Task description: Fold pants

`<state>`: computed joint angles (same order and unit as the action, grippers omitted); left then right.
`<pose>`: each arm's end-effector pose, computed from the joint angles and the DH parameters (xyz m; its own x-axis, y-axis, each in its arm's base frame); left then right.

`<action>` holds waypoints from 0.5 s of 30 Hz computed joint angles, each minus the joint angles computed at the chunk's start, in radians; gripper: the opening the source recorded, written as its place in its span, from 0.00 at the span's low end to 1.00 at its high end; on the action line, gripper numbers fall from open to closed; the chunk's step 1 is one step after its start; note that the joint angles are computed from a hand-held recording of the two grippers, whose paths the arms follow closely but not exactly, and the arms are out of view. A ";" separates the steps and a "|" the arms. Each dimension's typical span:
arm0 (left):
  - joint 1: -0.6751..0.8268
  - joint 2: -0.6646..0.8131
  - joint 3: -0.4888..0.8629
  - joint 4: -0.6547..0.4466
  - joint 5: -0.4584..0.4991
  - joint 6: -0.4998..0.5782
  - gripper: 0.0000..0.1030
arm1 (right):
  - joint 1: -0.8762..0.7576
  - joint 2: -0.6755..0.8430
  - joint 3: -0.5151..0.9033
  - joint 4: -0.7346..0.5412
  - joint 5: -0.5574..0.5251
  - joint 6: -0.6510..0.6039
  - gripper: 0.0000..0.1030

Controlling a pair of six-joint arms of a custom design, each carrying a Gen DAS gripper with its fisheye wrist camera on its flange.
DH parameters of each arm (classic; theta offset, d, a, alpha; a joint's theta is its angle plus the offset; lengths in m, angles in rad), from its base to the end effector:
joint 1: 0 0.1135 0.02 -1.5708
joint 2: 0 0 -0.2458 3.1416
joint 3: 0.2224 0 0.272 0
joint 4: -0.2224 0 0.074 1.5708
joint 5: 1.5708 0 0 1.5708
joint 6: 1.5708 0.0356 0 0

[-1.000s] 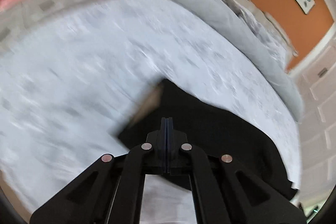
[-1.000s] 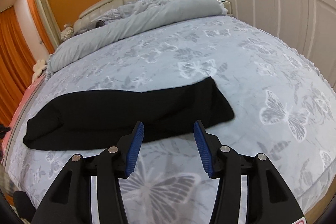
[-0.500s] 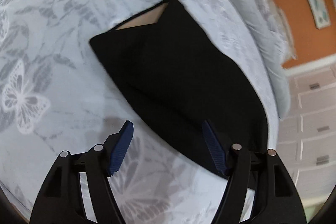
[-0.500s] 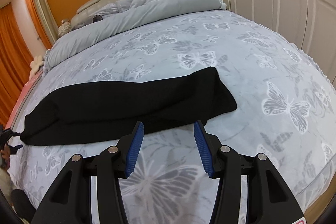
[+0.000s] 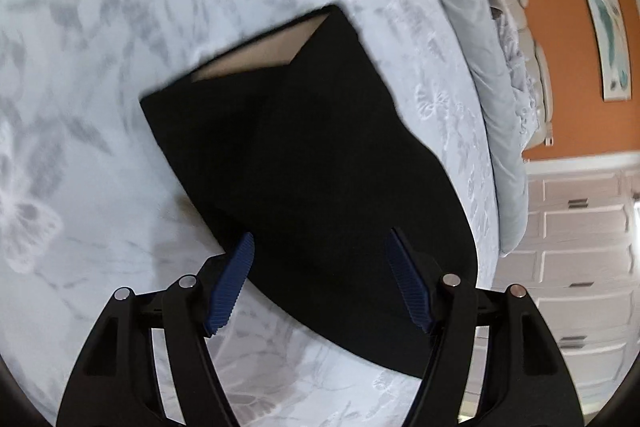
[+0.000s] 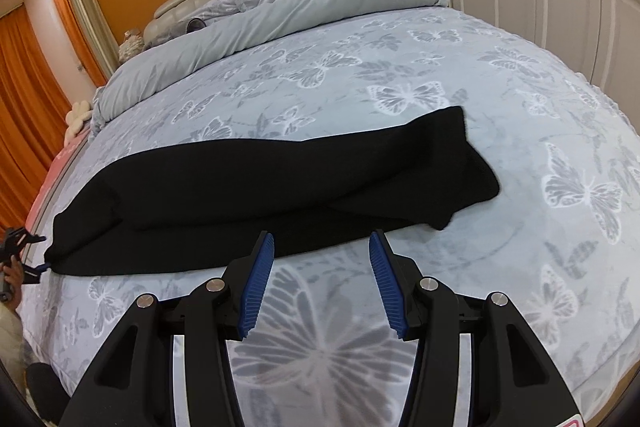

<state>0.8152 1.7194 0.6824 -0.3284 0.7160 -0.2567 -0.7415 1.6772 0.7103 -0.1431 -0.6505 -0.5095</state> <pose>0.1978 0.1758 0.0600 -0.5332 -0.8453 -0.0341 -0.6128 0.4137 -0.6733 0.2296 -0.1811 0.0819 -0.7419 0.1532 -0.6527 -0.0263 0.9661 0.2566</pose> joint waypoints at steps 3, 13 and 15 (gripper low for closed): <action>-0.016 0.093 0.032 0.056 0.011 -0.051 0.63 | 0.030 -0.030 -0.022 0.016 0.020 0.007 0.48; 0.091 -0.189 0.096 -0.303 0.007 0.269 0.06 | 0.021 -0.061 -0.023 0.029 0.030 0.017 0.48; 0.107 -0.138 0.101 -0.300 -0.080 0.295 0.08 | 0.013 0.000 0.001 0.042 0.044 0.035 0.48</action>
<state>0.9224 1.5813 0.7829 -0.6283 0.6365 0.0384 -0.7282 1.6769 0.7113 -0.1007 -0.6062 -0.4747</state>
